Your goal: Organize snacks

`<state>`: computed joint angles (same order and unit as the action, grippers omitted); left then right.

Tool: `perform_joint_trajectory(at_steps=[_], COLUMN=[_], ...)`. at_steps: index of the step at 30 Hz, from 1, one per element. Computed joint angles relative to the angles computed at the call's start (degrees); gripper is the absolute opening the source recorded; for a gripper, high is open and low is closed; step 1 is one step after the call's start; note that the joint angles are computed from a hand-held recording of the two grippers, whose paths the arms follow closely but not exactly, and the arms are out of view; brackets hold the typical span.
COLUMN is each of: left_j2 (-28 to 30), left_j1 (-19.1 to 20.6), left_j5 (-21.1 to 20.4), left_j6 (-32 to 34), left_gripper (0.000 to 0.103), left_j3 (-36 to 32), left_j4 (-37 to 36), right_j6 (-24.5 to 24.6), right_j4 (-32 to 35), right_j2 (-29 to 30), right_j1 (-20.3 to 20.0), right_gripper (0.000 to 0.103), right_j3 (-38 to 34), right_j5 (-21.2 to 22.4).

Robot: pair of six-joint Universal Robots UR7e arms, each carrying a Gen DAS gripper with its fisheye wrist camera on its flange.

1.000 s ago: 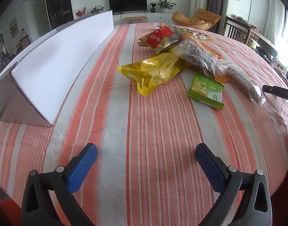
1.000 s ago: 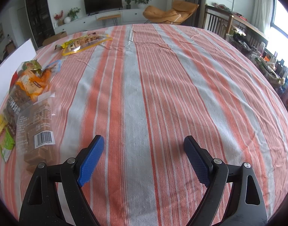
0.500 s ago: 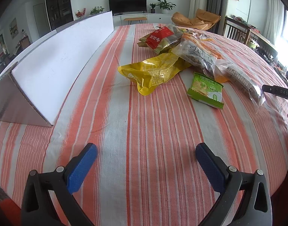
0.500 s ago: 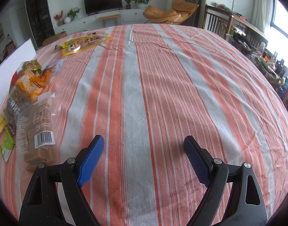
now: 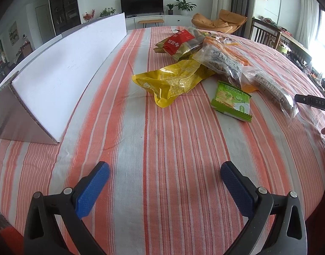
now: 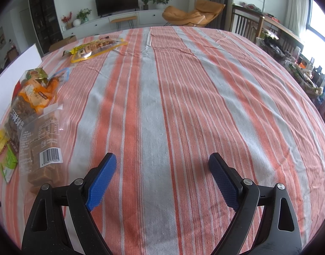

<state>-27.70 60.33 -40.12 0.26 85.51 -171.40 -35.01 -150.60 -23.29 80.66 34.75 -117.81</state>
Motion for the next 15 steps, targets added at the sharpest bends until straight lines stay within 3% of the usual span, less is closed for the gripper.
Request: perform_joint_trajectory(at_steps=[11,15], left_j2=[-1.16,-1.4], left_j1=[0.73,0.88], left_j5=[-1.12,-1.62], left_j6=[1.59,2.7], left_gripper=[0.103,0.103], left_j3=[0.72,1.24], left_j4=[0.03,-0.92], right_j6=[-0.29,2.98], right_j4=[0.68,11.99], right_j2=[0.28,2.47], right_j1=[0.13,0.79], right_gripper=[0.093,0.091], right_j3=[-0.56,-8.05], right_j5=[-0.4,-2.83])
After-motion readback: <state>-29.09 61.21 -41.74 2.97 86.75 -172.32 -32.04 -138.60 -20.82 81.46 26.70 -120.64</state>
